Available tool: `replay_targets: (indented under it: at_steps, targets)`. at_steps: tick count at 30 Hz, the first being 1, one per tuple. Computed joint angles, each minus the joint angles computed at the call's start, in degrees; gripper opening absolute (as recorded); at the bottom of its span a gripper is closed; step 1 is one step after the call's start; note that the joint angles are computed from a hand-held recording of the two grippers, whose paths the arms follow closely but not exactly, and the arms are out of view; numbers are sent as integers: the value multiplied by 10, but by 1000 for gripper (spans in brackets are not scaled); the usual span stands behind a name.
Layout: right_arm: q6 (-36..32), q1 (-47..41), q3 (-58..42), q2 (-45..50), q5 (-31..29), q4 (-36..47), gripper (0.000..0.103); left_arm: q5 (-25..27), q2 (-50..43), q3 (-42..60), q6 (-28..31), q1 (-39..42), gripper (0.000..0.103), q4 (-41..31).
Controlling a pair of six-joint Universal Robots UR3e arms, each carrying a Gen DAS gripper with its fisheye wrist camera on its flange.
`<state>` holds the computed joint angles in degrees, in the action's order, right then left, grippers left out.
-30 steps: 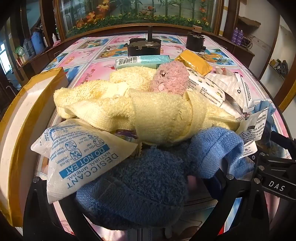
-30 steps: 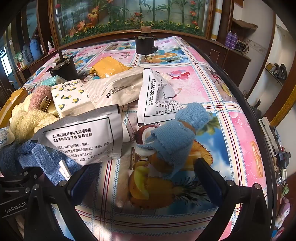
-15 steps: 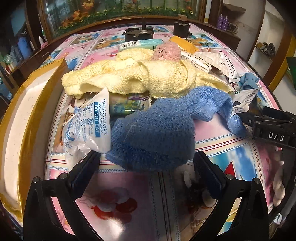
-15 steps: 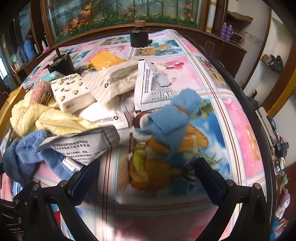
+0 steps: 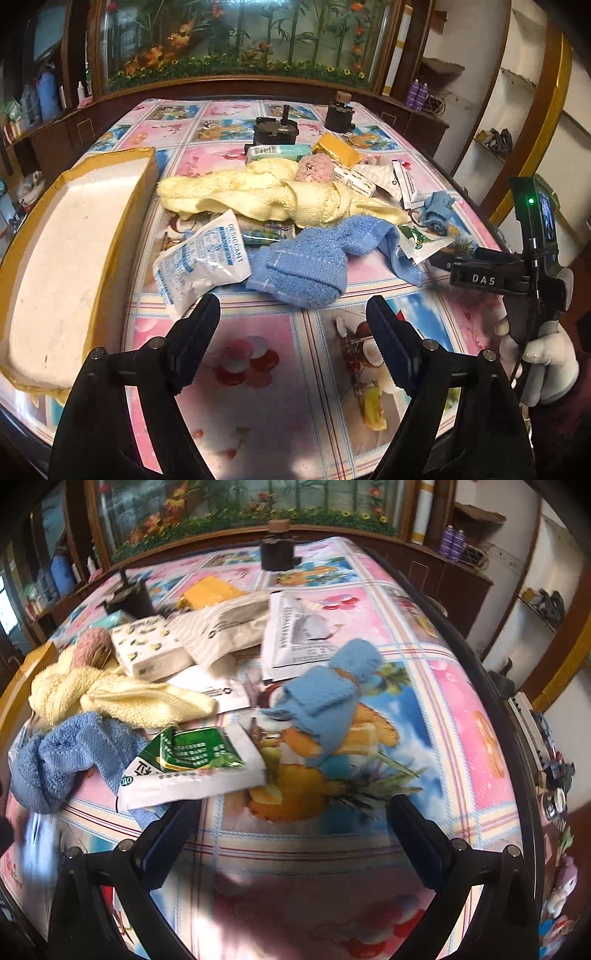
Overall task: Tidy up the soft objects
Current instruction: 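Move left tool toward desiccant packet while right tool approaches blue towel, then grasp white desiccant packet with left tool while right tool grasps blue towel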
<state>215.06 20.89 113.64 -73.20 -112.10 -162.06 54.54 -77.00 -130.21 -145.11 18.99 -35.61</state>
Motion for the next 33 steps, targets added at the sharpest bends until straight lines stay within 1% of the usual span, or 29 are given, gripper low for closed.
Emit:
replay_targets:
  at_steps: [1,4,5,6,7,8,9,11,12,13,14,15,17,19,22,24,28,30,31,33]
  targets:
    - [12,10,23,-17,-27,-29,102,-20,19,-6,24,25,82,-35]
    - [23,43,66,-49,-95,-97,102,-41,53,-19,75,76,82,-117]
    - [14,48,82,-57,-106,-141,102,-44,54,-22,80,89,82,-127]
    - [0,45,95,-62,-100,-183,102,-48,59,-27,84,101,82,-138]
    - [-20,28,99,-70,-70,-215,102,-49,55,-28,86,109,82,-144]
    - [-32,5,85,-74,-32,-209,103,-49,48,-25,85,115,82,-150]
    - [-46,-29,58,-76,30,-187,103,-47,41,-21,78,118,82,-154]
    - [-61,-111,-1,-64,209,-125,102,-49,40,-13,82,131,82,-175]
    - [-50,-132,-36,-44,260,-94,101,-55,50,-13,89,143,82,-191]
    - [-36,-134,-63,-23,287,-80,93,-62,63,-12,101,156,82,-211]
    - [-37,-127,-89,1,304,-76,90,-66,74,-11,116,169,82,-229]
    - [-43,-109,-102,18,301,-83,90,-67,82,-10,128,180,82,-241]
    - [-54,-61,-121,43,262,-90,90,-73,89,-6,155,197,82,-264]
    - [-68,-29,-128,57,242,-89,89,-76,70,10,167,194,82,-273]
    - [-96,2,-113,56,238,-102,89,-68,39,25,151,164,82,-227]
    - [-116,12,-112,51,249,-95,89,-59,23,32,127,143,82,-173]
    - [-143,18,-136,68,306,-63,89,-76,11,56,132,147,82,-159]
    - [-128,14,-152,88,341,-58,89,-75,-3,70,134,148,82,-146]
    - [-116,16,-161,98,345,-59,89,-70,-13,77,128,145,82,-138]
    - [-84,20,-189,125,340,-62,89,-70,-21,82,135,148,82,-143]
